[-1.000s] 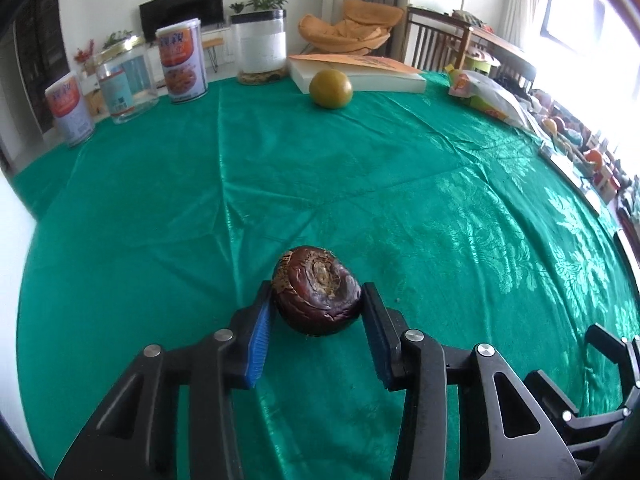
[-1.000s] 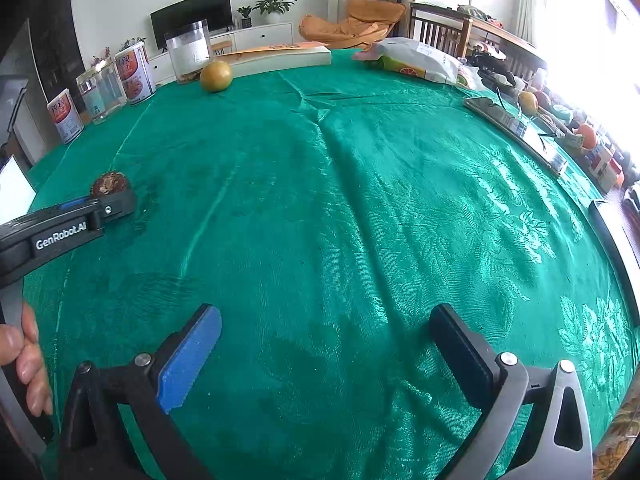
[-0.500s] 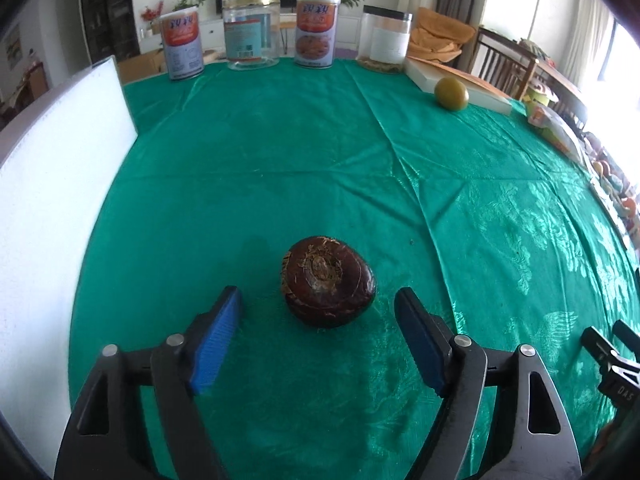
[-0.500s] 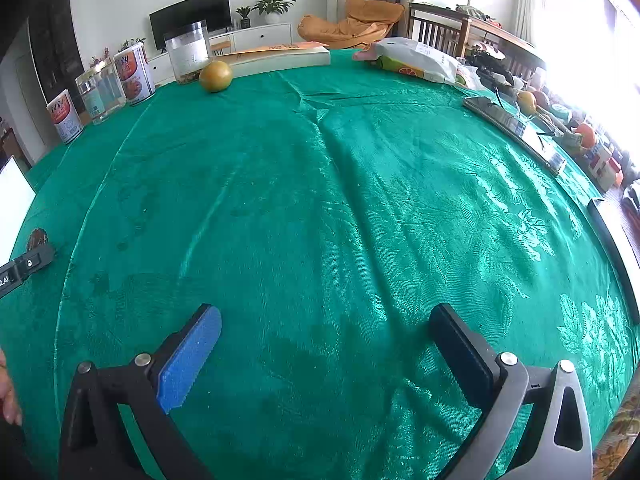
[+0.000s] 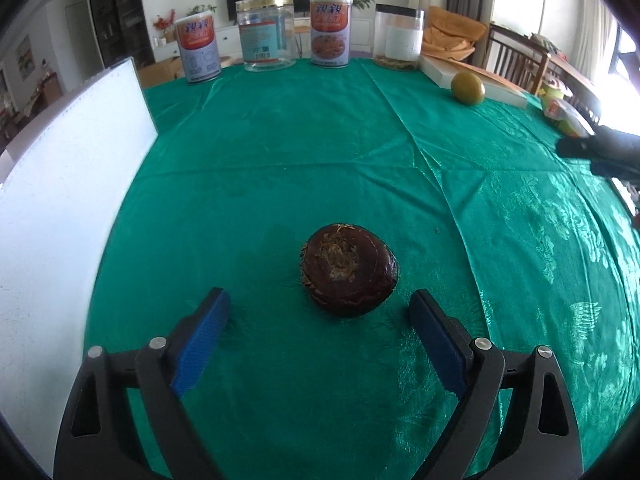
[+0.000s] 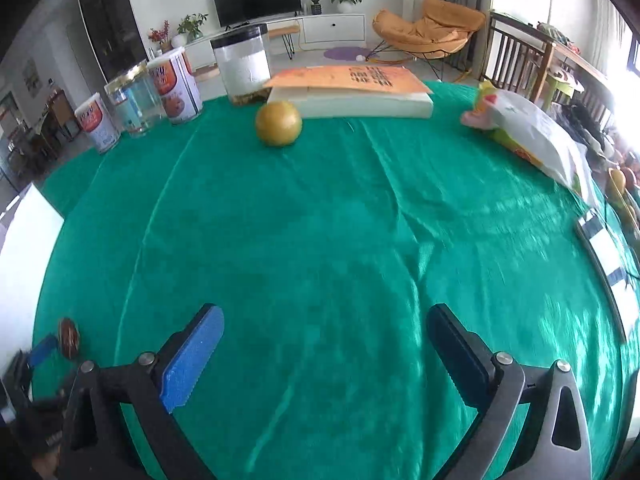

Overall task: Organize fruits
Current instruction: 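Grasp the yellow pear with the right gripper, lift, then set it down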

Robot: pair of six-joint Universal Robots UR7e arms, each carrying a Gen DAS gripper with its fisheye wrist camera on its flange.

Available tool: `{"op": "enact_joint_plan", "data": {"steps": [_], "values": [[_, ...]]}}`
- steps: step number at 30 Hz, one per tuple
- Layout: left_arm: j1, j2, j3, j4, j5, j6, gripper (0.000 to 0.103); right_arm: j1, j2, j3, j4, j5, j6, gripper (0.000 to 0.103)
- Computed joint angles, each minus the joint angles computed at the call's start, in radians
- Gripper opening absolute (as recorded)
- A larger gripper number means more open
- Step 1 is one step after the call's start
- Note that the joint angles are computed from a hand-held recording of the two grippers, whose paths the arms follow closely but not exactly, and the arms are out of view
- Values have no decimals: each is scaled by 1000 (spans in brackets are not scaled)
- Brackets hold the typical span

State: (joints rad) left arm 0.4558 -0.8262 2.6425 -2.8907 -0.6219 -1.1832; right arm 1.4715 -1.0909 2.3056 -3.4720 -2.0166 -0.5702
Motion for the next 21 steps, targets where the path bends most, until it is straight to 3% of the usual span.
{"op": "enact_joint_plan", "data": {"steps": [1,5,10,12,13,17,21], "values": [[0,0,0,-3,0,1,93,8,27,-60,48,12,29,89],[1,1,1,-8,-1,2,93,28,142,-266,173,43,129,80],[2,2,0,-8,0,2,93,48,245,-452,303,26,212,76],[3,2,0,-7,1,0,93,48,268,-509,410,-4,257,67],[4,1,-1,-6,2,0,93,41,268,-513,442,8,271,51],[4,1,-1,-5,2,-1,93,32,206,-430,425,27,263,51],[4,1,0,-5,2,0,93,33,34,-280,579,43,227,51]]}}
